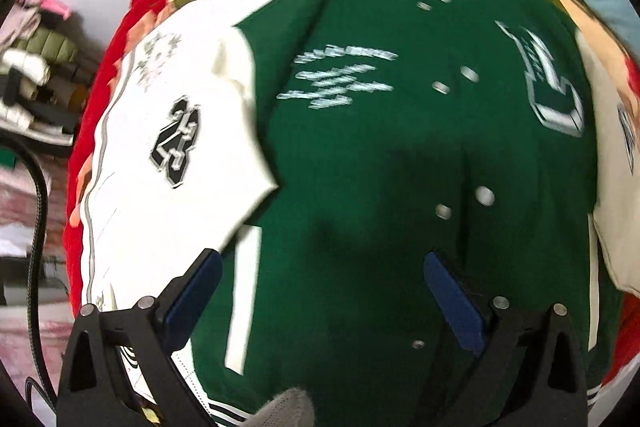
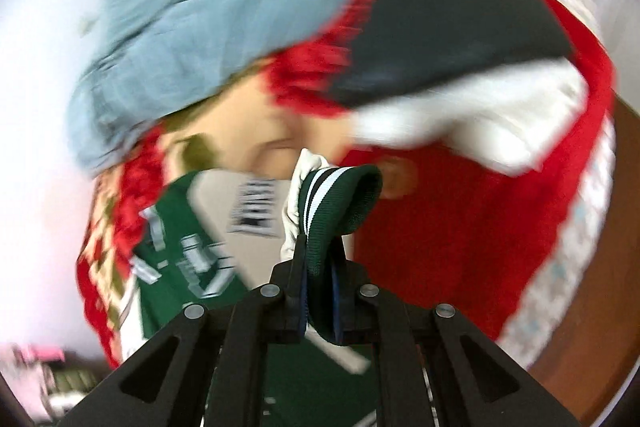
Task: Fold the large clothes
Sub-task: 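Fold the held sleeve across the jacket body with the right tool while the left tool grasps the other cuff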
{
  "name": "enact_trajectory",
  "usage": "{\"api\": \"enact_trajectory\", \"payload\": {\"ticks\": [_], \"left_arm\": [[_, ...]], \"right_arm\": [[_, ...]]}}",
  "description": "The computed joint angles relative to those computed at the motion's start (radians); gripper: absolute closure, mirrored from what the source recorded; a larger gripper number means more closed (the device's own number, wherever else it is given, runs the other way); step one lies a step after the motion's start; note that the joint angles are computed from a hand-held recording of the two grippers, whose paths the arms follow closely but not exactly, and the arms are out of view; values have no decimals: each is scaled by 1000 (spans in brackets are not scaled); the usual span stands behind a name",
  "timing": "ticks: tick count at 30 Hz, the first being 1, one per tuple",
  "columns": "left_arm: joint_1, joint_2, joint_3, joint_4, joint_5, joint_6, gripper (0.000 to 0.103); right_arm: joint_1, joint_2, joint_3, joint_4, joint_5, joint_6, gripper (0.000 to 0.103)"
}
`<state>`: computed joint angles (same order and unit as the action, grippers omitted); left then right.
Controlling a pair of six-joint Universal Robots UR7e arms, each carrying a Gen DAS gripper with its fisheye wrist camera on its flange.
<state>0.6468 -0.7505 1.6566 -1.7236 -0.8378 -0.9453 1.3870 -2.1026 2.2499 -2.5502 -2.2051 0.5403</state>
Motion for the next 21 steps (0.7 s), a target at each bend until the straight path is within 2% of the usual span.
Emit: {"api": "enact_trajectory", "payload": {"ticks": [1, 4, 9, 14, 18, 21], "left_arm": [[9, -17, 8, 1, 5, -10, 0], [39, -74, 33, 25, 33, -61, 0], [92, -179, 83, 103, 87, -186, 0], [144, -270, 135, 203, 122, -306, 0], [187, -334, 175, 271, 134, -386, 0], [212, -357, 197, 288, 130, -416, 0]], "right_arm": [[61, 74, -31, -30, -24, -6, 94], [179, 302, -139, -83, -33, -61, 94], [287, 716, -357, -106, 52, -185, 94], [357, 1104, -571, -51, 71, -295, 94], [399, 1341, -713, -2, 38, -386, 94], [411, 1446, -786, 35, 15, -433, 94]]}}
